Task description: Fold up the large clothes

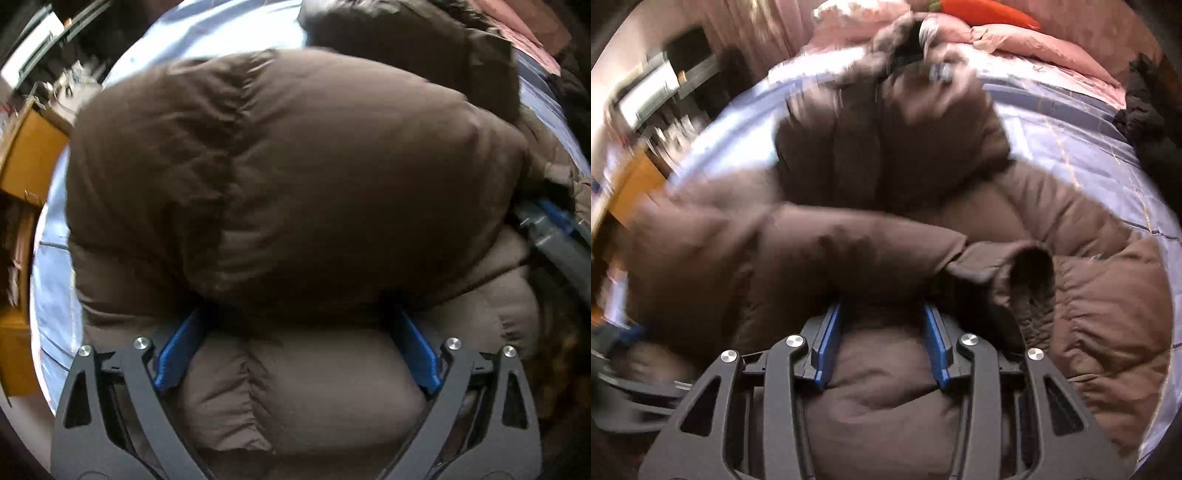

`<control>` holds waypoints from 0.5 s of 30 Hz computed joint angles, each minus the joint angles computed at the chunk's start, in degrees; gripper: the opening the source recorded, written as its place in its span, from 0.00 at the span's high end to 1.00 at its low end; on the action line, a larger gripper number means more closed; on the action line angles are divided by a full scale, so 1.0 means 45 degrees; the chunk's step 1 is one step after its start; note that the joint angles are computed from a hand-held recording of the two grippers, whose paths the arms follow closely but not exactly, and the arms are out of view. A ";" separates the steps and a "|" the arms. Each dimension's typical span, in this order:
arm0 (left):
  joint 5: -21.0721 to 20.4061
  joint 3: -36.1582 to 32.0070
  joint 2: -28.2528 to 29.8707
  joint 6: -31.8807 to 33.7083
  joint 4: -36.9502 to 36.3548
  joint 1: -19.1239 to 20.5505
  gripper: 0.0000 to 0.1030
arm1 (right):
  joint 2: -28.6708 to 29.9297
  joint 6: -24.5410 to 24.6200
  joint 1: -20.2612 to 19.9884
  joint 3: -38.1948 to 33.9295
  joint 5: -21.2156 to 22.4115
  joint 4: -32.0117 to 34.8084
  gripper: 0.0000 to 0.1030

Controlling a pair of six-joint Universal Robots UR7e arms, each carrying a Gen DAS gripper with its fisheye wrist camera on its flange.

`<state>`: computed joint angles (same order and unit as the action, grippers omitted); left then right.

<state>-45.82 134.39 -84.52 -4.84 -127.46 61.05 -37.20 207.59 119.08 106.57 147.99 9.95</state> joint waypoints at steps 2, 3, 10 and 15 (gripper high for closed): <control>0.0195 -0.0019 0.0255 0.0027 -0.0036 0.0022 0.04 | 0.0231 0.0017 -0.0080 -0.0243 0.0146 0.0291 0.59; 0.0375 0.0055 0.0360 -0.0034 -0.0117 -0.0046 0.04 | 0.0136 0.0161 -0.0171 -0.0275 -0.0046 0.0526 0.59; 0.0251 0.0327 -0.1039 -0.0074 -0.0359 -0.0955 0.08 | -0.1489 0.2260 0.1304 0.0996 0.0218 0.0970 0.59; 0.0204 -0.0306 -0.0433 -0.1575 0.1703 -0.0469 0.09 | -0.0938 0.2806 0.0863 0.0360 -0.0764 0.3525 0.56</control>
